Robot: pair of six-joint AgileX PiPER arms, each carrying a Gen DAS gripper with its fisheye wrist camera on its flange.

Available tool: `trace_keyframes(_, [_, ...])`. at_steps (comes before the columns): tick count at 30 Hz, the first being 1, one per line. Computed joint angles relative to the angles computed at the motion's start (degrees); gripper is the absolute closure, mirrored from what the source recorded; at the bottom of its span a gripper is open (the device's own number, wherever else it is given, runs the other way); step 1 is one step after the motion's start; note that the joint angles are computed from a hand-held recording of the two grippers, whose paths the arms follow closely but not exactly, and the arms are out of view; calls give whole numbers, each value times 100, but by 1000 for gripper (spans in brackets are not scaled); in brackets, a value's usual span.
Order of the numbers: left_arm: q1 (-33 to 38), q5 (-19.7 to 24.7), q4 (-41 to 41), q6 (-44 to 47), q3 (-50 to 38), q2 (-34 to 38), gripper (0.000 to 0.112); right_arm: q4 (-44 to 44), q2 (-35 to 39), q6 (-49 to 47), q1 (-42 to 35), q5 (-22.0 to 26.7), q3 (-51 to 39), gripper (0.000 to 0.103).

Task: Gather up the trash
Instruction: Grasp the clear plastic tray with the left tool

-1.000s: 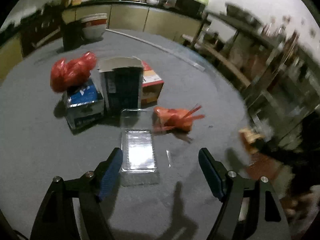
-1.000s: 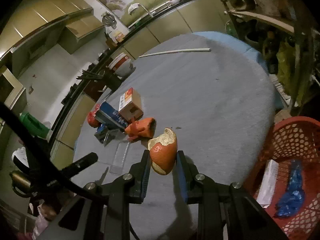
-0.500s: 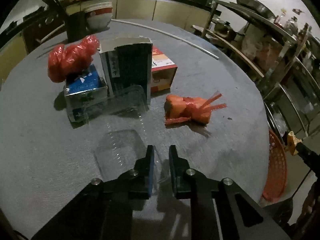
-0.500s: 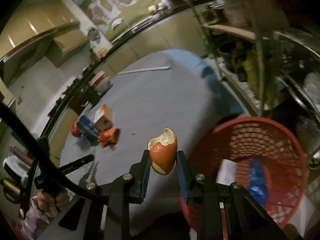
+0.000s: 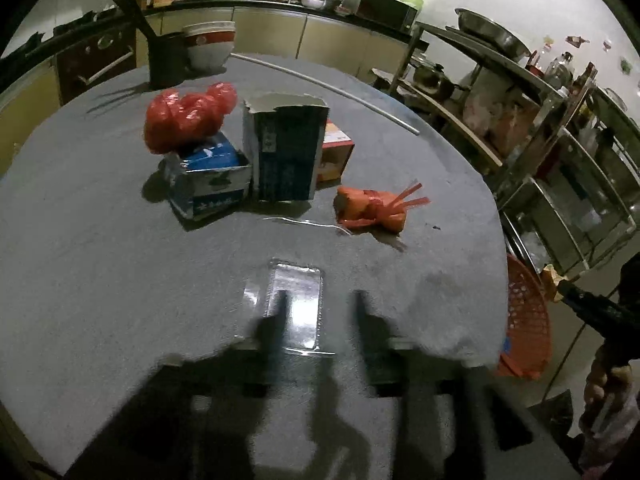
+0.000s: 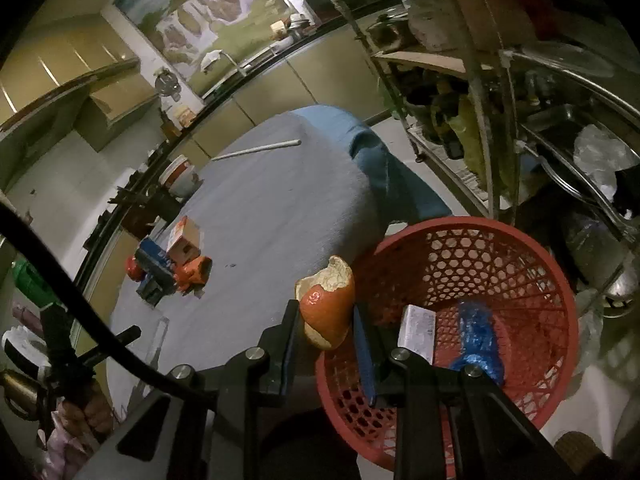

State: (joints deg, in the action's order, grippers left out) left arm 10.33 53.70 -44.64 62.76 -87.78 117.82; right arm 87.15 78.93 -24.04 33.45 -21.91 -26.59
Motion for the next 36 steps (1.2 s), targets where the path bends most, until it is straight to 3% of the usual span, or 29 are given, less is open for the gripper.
trace_keyframes(1, [-77, -198, -33, -34, 103, -59, 47, 7, 18, 6, 18, 5, -11, 76])
trace_keyframes(7, [-105, -441, 41, 143, 456, -350, 41, 226, 22, -148, 76, -64, -40, 75])
trace_keyframes(10, [-283, -841, 240, -16, 517, -311, 40, 114, 65, -6, 56, -30, -54, 76])
trace_keyframes(14, [-380, -861, 453, -373, 294, 3, 40, 206, 87, -125, 124, -61, -85, 76])
trace_keyframes(15, [-390, -885, 471, -400, 283, 42, 41, 216, 78, -124, 132, -73, -73, 76])
trace_keyframes(17, [-391, -863, 403, -294, 297, 94, 56, 143, 48, 2, 127, -84, -15, 76])
trace_keyframes(18, [-412, -846, 459, -314, 275, 128, 69, 146, 36, 27, 130, -101, 7, 76])
trace_keyframes(19, [-435, -852, 522, -375, 241, 167, 73, 120, 23, 66, 118, -100, 33, 76])
trace_keyframes(23, [-486, -954, 566, -488, 224, 185, 75, -142, -20, 363, 55, -62, 154, 76])
trace_keyframes(26, [-474, -961, 697, -651, 197, 145, 67, -229, -53, 474, 73, -65, 222, 76])
trace_keyframes(28, [-434, -1129, 754, -667, 353, -5, 47, -294, -79, 566, 64, -51, 260, 76])
trace_keyframes(32, [-297, -1152, 636, -619, 455, -168, 47, -438, -64, 687, 21, -15, 273, 76])
trace_keyframes(36, [-476, -1217, 955, -1215, 199, -79, 46, -892, 164, 1104, 1, 74, 178, 75])
